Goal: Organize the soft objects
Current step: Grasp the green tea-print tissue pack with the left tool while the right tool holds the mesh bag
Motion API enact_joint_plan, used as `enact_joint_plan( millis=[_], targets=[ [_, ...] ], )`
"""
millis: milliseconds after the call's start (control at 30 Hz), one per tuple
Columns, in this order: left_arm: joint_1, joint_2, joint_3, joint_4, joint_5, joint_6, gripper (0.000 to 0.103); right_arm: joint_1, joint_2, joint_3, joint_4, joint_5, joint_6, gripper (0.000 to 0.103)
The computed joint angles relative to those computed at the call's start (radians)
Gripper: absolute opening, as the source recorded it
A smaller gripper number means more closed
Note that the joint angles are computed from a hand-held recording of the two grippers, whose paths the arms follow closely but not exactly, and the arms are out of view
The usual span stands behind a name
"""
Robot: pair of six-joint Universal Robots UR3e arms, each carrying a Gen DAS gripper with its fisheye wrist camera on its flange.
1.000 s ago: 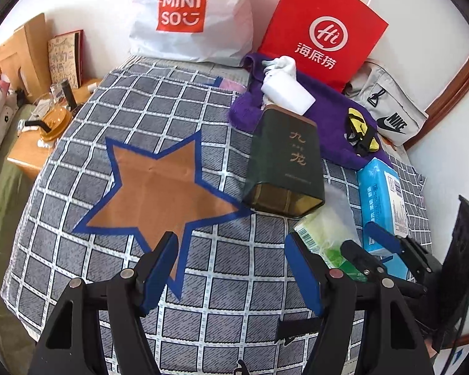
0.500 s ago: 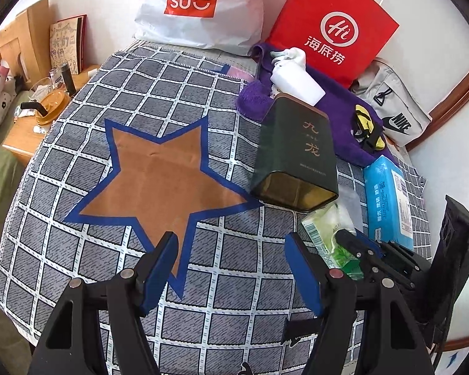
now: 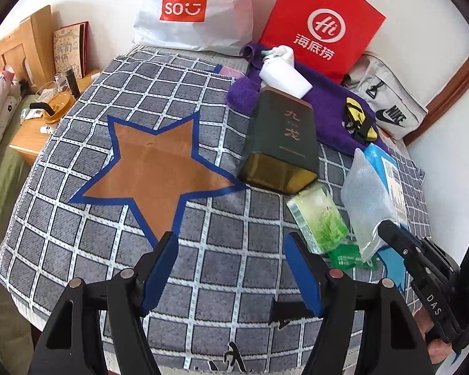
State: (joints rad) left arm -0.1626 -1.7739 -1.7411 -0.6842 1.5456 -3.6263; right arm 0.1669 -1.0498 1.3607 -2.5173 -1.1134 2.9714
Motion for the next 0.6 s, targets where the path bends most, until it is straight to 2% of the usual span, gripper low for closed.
enact_joint_plan(
  millis=[400, 600],
  targets=[
    [-0.134, 0.022, -0.025, 0.021, 0.066, -0.083, 0.069, -0.152, -0.359, 0.482, -0.168, 0.111, -0.064, 0.006],
    [-0.195, -0.053, 0.024, 0.035, 0.078, -0.122, 0.069, -0.241, -0.482, 0.653, -0.204, 0.068, -0.129, 0.006]
  ],
)
